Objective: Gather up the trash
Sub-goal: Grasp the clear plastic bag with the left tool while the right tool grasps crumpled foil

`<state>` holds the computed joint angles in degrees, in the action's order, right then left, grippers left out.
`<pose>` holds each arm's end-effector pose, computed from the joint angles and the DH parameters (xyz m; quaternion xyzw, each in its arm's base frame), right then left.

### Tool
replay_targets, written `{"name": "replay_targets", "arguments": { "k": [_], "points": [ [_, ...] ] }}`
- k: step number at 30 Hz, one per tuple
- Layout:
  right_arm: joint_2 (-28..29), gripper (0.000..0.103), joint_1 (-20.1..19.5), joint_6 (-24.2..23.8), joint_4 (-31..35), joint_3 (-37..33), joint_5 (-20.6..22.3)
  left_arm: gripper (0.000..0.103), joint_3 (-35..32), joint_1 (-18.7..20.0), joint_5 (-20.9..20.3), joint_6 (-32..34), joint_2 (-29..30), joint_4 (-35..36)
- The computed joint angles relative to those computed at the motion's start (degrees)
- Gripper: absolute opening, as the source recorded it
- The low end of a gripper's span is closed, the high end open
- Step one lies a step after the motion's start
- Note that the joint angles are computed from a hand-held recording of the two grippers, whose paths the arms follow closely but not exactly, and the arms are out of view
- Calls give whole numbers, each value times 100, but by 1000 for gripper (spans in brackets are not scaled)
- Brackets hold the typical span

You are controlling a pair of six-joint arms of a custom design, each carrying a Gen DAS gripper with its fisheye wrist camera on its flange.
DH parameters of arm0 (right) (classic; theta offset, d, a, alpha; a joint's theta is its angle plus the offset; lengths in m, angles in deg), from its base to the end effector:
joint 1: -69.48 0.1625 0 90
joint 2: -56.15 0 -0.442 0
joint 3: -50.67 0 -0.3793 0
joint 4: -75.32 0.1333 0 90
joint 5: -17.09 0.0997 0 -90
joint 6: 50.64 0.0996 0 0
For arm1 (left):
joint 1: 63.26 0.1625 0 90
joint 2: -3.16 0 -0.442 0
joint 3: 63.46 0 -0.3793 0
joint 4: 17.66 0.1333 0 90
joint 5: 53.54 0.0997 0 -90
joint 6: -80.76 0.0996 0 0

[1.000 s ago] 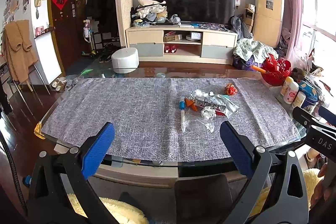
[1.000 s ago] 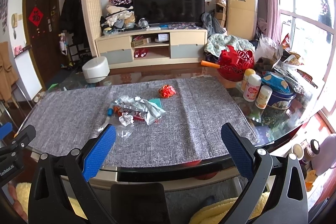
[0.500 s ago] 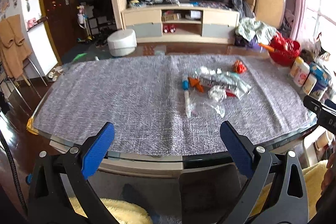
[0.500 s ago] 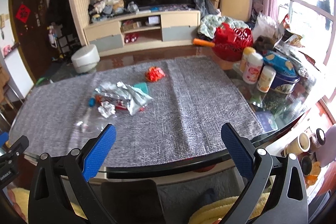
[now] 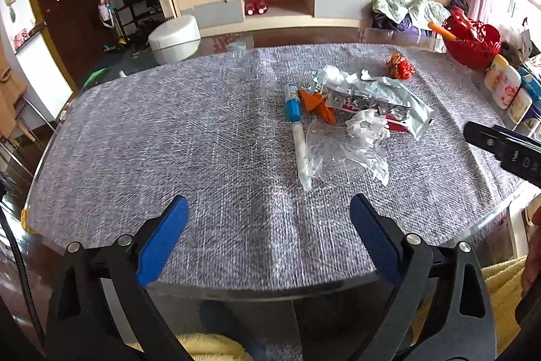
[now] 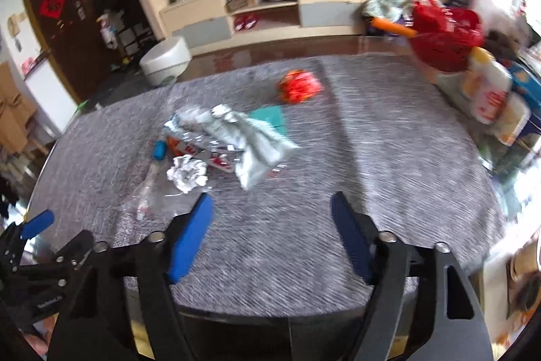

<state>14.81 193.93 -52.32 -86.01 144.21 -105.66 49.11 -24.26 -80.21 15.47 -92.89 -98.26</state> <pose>0.4535 -0.5207 0.1083 0.2488 -0.9140 0.2314 0.2217 -0.1610 -0.4164 0.4104 0.0136 0.8377 -0.3338 0.4321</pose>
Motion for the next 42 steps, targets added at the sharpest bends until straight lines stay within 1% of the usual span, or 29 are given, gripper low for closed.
{"name": "replay_targets", "arguments": {
  "k": [1, 2, 3, 5, 9, 12, 14, 16, 17, 18, 19, 20, 23, 26, 29, 33, 35, 37, 39, 41, 42],
  "points": [
    [102, 67, -6, -65, 86, -130, 90, 88, 1, 58, -38, 146, 19, -167],
    [163, 57, -7, -101, 156, -207, 143, 88, 24, 135, -105, 403, 31, -473],
    [253, 51, -21, -146, 251, -330, 190, 87, 43, 183, -155, 588, 55, -712],
    [395, 47, -39, -216, 373, -513, 190, 85, 53, 277, -265, 952, 112, -1139],
    [434, 46, -129, -113, 569, -632, 443, 84, 40, 408, -351, 1551, 282, -1743],
    [452, 46, -185, -81, 763, -722, 776, 82, 16, 562, -494, 2011, 451, -2261],
    [498, 46, -193, -87, 877, -798, 992, 80, 8, 642, -526, 2174, 536, -2427],
    [584, 42, -198, -104, 1006, -906, 1116, 72, -13, 739, -566, 2239, 592, -2473],
    [632, 37, -204, -99, 1089, -970, 1164, 71, -16, 793, -627, 2264, 600, -2527],
    [681, 32, -218, -77, 1173, -1030, 1239, 70, -11, 822, -664, 2294, 590, -2572],
    [725, 30, -252, -33, 1288, -1088, 1382, 70, -12, 843, -682, 2323, 595, -2613],
    [744, 25, -262, -10, 1346, -1118, 1439, 70, -16, 858, -681, 2344, 600, -2630],
    [851, 24, -273, 12, 1447, -1240, 1425, 70, -16, 915, -718, 2498, 620, -2801],
    [941, 24, -292, 49, 1566, -1374, 1362, 70, -12, 1007, -858, 2792, 676, -3157],
    [1000, 25, -332, 79, 1668, -1472, 1385, 69, -23, 1089, -963, 2969, 727, -3364],
    [1051, 26, -410, 68, 1747, -1565, 1459, 58, -96, 1237, -1149, 3298, 889, -3689],
    [1069, 24, -451, 58, 1803, -1602, 1488, 55, -120, 1293, -1218, 3382, 941, -3774],
    [1068, 24, -475, 16, 1797, -1606, 1509, 46, -140, 1366, -1327, 3498, 991, -3903],
    [1097, 19, -495, -31, 1777, -1629, 1542, 41, -135, 1409, -1349, 3579, 1020, -4017],
    [1107, 17, -484, -72, 1749, -1642, 1552, 32, -135, 1423, -1355, 3626, 1022, -4079],
    [1095, 15, -484, -88, 1736, -1630, 1560, 24, -141, 1438, -1386, 3653, 1018, -4128]
  ]
}}
